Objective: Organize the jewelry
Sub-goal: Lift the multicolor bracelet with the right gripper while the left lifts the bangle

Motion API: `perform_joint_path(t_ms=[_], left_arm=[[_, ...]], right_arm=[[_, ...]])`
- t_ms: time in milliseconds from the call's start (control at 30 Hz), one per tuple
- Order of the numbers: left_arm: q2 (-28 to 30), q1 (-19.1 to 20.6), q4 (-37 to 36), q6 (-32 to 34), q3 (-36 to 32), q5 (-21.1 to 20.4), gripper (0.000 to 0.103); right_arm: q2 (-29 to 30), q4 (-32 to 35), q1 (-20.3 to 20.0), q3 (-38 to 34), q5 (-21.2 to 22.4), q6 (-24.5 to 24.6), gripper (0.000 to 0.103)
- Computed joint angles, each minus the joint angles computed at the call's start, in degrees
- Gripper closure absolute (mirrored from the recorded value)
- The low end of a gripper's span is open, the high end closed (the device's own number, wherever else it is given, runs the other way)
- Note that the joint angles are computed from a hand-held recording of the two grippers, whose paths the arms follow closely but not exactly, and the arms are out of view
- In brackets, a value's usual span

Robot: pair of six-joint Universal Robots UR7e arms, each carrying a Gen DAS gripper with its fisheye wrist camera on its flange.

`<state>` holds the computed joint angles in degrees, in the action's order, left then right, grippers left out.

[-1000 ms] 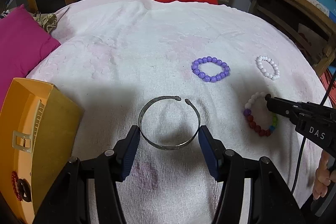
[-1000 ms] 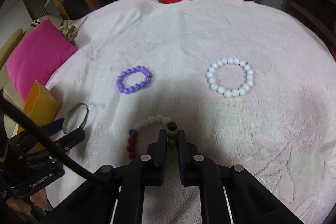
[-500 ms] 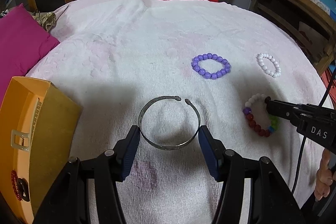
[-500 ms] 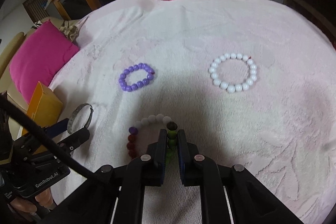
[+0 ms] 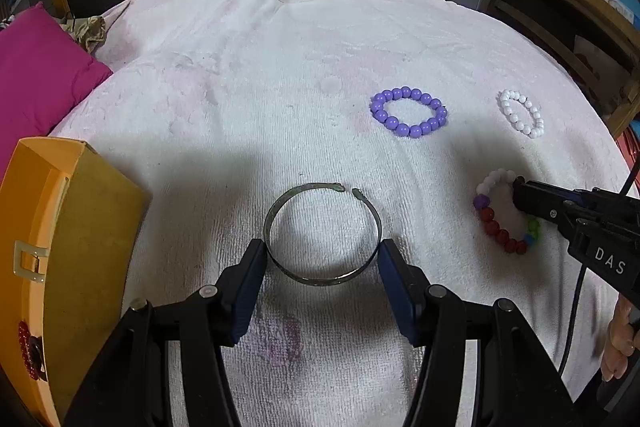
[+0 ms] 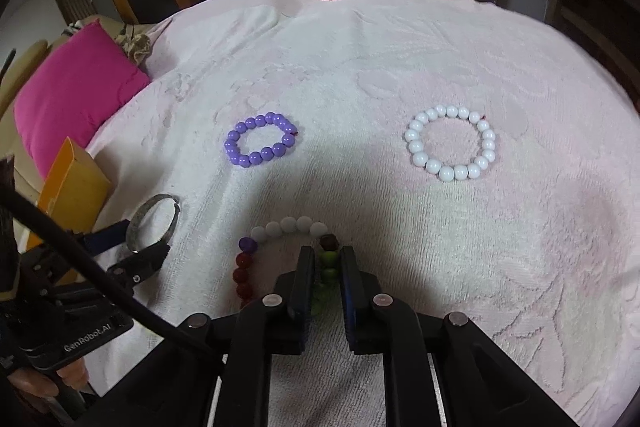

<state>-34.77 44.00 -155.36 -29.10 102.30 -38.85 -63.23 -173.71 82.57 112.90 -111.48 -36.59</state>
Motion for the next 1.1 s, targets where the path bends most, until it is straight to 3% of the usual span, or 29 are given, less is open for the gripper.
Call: perform_joint_path(t_ms=[1100], left_arm=[[-2.1, -5.0, -6.1, -2.3, 5.6, 7.0, 0.044]], right_arm=[[-5.7, -5.7, 1.1, 4.6, 5.7, 0.4, 0.092]])
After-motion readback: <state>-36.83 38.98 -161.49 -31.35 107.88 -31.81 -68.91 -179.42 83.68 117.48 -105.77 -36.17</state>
